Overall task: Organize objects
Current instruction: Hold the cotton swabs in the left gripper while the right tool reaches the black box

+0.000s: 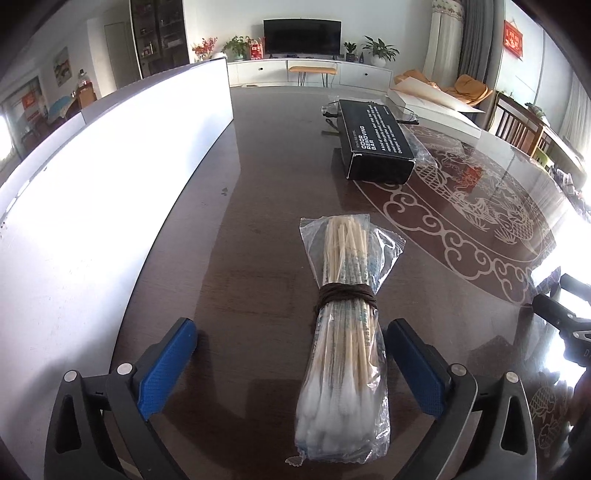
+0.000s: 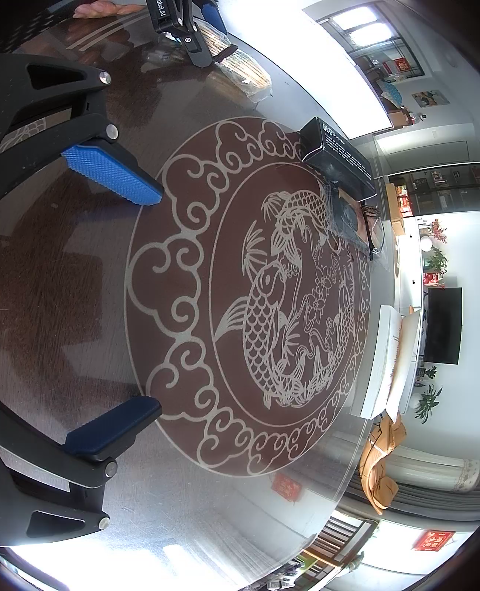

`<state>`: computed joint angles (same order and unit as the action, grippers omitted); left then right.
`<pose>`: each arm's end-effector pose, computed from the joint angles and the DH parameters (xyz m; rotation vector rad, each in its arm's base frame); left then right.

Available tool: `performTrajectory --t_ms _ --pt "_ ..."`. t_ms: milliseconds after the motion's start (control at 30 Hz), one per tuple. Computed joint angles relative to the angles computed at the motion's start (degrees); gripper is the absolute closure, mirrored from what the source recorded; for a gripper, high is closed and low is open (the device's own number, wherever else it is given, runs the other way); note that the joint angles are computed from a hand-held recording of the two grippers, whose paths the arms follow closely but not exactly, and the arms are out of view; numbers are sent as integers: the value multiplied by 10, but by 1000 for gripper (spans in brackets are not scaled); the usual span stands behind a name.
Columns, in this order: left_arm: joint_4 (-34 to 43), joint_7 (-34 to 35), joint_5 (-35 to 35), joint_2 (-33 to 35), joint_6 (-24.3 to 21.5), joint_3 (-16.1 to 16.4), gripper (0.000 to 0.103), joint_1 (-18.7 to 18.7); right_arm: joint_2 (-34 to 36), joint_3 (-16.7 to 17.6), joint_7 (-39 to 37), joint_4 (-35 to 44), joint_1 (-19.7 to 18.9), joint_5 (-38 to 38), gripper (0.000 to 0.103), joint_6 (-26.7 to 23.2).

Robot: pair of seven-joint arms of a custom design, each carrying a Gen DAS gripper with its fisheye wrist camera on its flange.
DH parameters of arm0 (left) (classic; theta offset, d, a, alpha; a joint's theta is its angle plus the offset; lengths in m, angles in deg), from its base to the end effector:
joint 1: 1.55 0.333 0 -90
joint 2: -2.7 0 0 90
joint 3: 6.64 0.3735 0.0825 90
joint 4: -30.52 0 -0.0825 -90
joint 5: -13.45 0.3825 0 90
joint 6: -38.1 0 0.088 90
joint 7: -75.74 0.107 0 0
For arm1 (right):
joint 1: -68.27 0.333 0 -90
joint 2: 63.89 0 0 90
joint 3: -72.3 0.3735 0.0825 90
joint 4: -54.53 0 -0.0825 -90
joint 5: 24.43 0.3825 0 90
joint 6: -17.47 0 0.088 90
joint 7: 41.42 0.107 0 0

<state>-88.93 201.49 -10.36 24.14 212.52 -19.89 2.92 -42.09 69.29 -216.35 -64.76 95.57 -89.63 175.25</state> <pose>0.6442 -0.0551 0.3642 -1.5639 2.1980 -0.6936 0.5455 0.2891 0.3107 -1.6859 2.0853 -0.6837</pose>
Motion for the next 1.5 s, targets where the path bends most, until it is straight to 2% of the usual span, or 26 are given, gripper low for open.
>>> performTrajectory --t_ms 1267,1400,1500 --pt "2 11 -7 1 -4 -8 0 8 0 -1 1 0 0 -2 0 1" --pt "1 12 -9 0 -3 -8 0 7 15 7 -64 40 -7 19 0 1" --pt "2 10 -8 0 -4 -5 0 4 52 18 -142 124 -23 70 0 40"
